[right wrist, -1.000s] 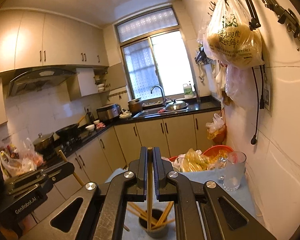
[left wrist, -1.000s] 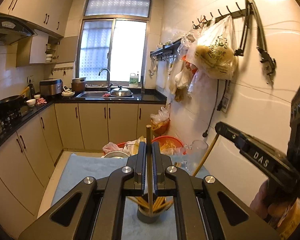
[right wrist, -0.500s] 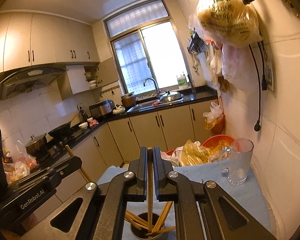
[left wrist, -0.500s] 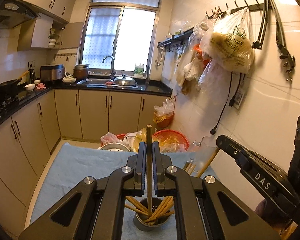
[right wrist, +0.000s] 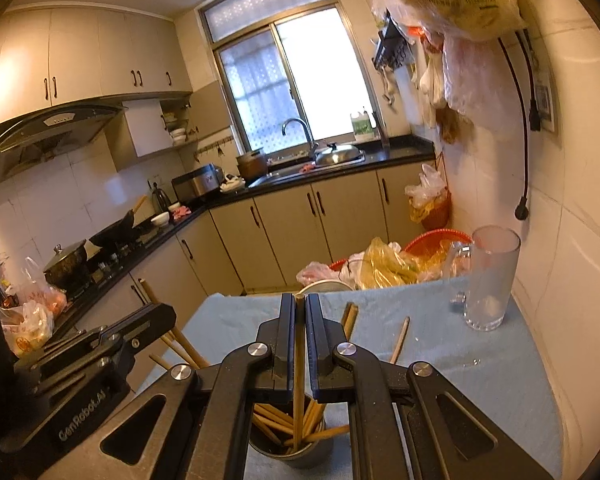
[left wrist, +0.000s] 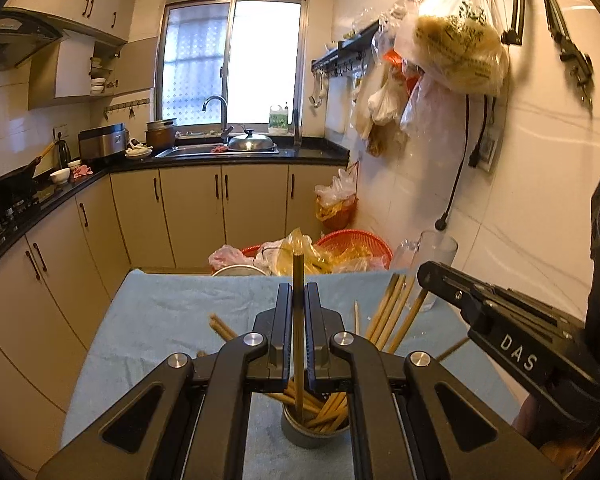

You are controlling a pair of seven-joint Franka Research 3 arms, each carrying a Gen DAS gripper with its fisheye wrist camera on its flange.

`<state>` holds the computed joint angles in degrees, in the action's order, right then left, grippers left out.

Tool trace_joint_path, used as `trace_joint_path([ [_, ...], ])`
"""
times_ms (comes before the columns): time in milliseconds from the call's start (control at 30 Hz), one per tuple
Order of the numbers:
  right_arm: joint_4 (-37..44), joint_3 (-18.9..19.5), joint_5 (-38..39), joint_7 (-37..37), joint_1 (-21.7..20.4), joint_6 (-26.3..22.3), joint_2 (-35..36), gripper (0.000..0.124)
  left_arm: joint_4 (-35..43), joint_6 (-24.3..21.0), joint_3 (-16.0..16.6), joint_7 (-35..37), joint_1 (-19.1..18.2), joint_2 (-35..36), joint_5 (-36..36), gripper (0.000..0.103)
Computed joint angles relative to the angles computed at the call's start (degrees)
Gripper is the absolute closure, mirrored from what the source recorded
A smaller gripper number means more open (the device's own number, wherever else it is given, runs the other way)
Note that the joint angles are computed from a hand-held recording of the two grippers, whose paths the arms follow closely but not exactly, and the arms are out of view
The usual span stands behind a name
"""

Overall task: Organize utensils
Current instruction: 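Lower both chopsticks into the holder opening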

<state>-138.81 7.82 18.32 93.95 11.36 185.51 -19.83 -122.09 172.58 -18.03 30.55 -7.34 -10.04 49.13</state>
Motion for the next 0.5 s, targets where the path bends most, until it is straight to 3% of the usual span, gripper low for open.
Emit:
trace_joint_path([
  [400,-1.18,-0.96,-0.05,-0.85,1.29,-1.04,0.05,0.118,-2.12,-1.68,0.17,2.32,-1.36,0.07,-1.26,0.098],
  [500,-1.33,-0.47,-0.36,-0.79,0.85,-1.52,0.13,0.118,-2.65,-1.48,-0.60,-0.18,-0.34,-0.48,1.65,0.098],
])
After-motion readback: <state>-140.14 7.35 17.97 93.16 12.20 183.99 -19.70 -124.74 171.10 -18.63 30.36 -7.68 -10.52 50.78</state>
